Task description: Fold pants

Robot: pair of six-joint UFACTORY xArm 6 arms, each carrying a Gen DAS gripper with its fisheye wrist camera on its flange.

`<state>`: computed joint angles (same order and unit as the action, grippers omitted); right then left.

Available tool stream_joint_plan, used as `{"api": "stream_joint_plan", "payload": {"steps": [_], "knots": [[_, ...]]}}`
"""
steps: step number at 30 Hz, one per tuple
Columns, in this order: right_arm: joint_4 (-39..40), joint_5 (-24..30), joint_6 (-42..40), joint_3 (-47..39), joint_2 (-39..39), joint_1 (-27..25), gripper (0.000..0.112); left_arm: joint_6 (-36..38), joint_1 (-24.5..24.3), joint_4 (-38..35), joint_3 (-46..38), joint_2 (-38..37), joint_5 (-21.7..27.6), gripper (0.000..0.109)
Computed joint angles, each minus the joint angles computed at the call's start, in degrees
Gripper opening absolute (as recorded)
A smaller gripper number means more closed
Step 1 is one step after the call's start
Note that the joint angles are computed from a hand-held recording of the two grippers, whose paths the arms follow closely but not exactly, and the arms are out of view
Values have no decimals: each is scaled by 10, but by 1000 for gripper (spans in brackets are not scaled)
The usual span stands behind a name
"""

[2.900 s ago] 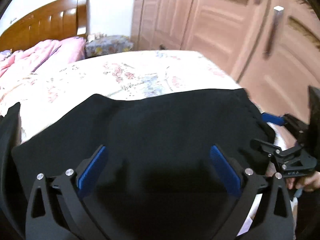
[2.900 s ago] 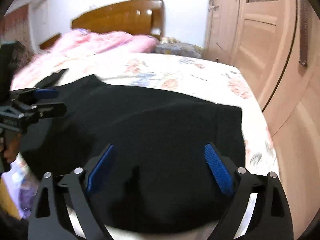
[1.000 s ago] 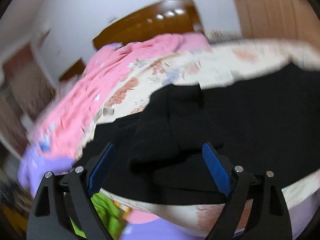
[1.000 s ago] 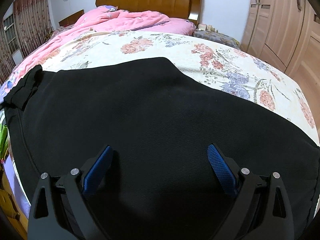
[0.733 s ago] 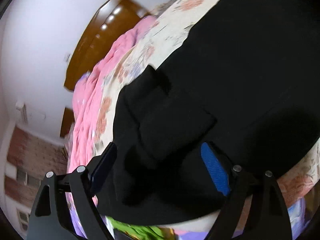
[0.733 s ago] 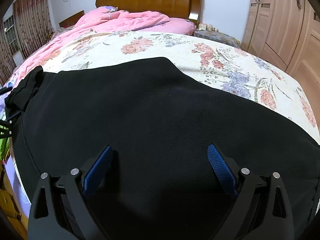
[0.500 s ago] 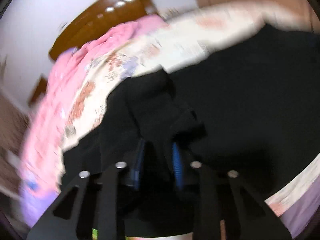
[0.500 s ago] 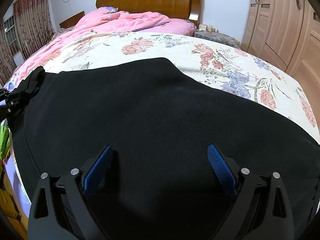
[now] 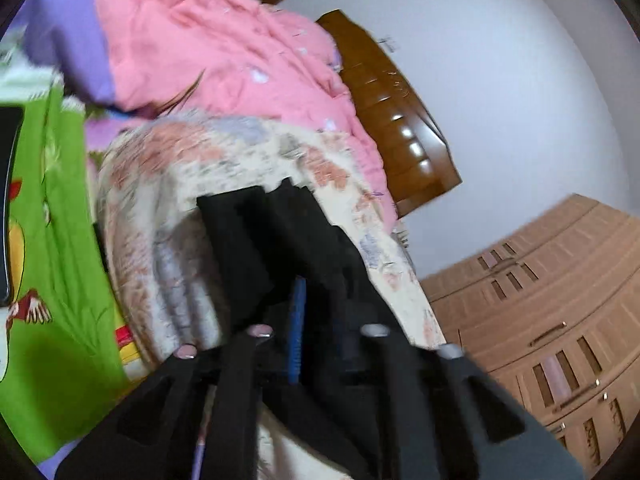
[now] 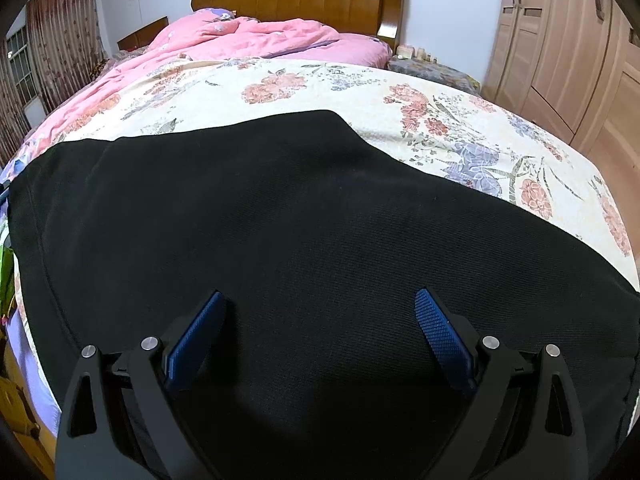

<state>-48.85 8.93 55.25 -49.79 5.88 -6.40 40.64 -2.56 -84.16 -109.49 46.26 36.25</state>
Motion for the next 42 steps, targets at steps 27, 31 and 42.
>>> {"api": "stream_joint_plan", "payload": {"steps": [27, 31, 42], "knots": [[1, 3, -1, -2, 2, 1, 92, -20, -5, 148, 33, -37, -3, 14], [7, 2, -6, -2, 3, 1, 92, 39, -18, 133, 49, -29, -35, 23], [-69, -23, 25, -7, -33, 75, 93, 128, -138, 202, 182, -157, -266, 98]]}}
